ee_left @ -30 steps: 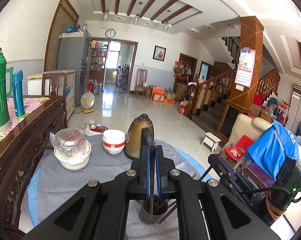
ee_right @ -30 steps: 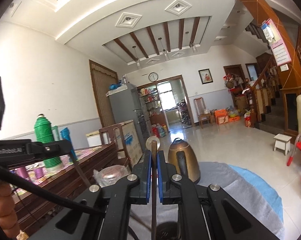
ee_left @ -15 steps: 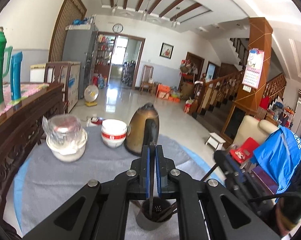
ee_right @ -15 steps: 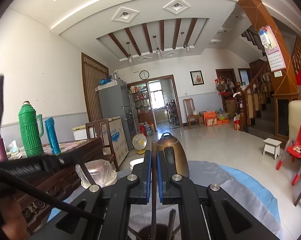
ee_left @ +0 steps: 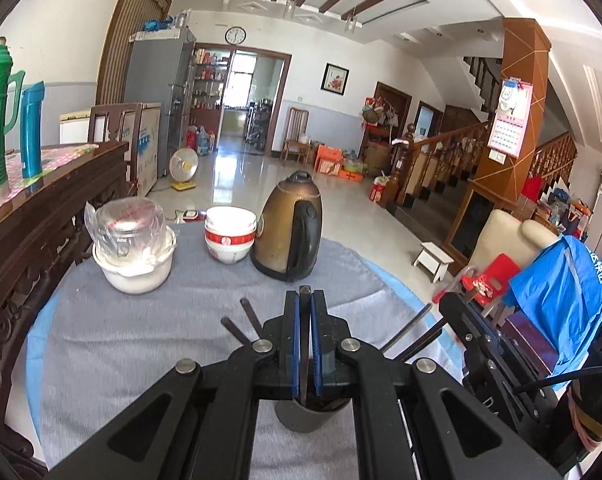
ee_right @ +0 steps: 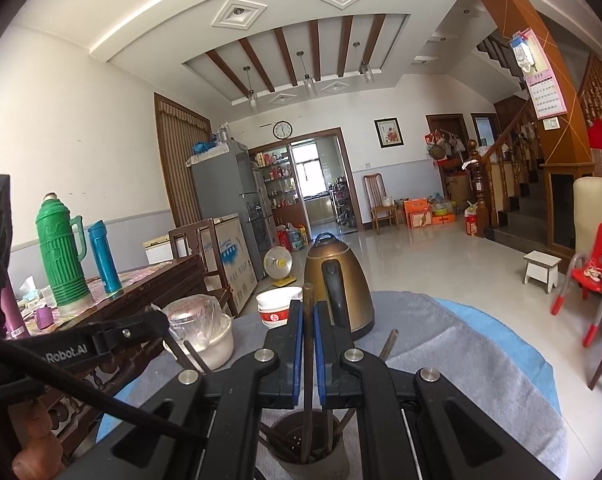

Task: Organize utensils
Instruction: 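Lower the chopstick tip-first into the grey holder with the right gripper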

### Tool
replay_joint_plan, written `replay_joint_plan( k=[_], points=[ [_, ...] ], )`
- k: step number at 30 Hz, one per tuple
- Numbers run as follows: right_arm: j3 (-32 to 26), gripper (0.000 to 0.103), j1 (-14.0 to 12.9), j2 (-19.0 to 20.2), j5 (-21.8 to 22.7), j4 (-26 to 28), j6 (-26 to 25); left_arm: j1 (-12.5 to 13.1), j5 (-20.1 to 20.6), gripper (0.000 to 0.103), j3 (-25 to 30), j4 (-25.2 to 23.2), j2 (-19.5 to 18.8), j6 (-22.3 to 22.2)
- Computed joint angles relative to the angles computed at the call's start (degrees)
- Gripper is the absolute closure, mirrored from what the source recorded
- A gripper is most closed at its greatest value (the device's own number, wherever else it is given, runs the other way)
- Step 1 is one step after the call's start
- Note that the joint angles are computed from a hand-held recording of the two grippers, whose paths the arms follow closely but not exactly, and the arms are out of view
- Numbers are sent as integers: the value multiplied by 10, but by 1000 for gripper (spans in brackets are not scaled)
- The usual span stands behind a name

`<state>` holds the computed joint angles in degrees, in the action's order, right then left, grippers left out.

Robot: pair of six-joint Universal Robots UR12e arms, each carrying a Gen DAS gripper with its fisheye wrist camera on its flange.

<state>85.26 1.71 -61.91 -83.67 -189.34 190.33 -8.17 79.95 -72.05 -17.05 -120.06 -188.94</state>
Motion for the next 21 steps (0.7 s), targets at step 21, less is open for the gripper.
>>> replay_joint_plan(
  k=[21],
  points=[
    [7,97,-3,-1,8,-1,23,2,-1,97,2,-57,-4,2]
  ],
)
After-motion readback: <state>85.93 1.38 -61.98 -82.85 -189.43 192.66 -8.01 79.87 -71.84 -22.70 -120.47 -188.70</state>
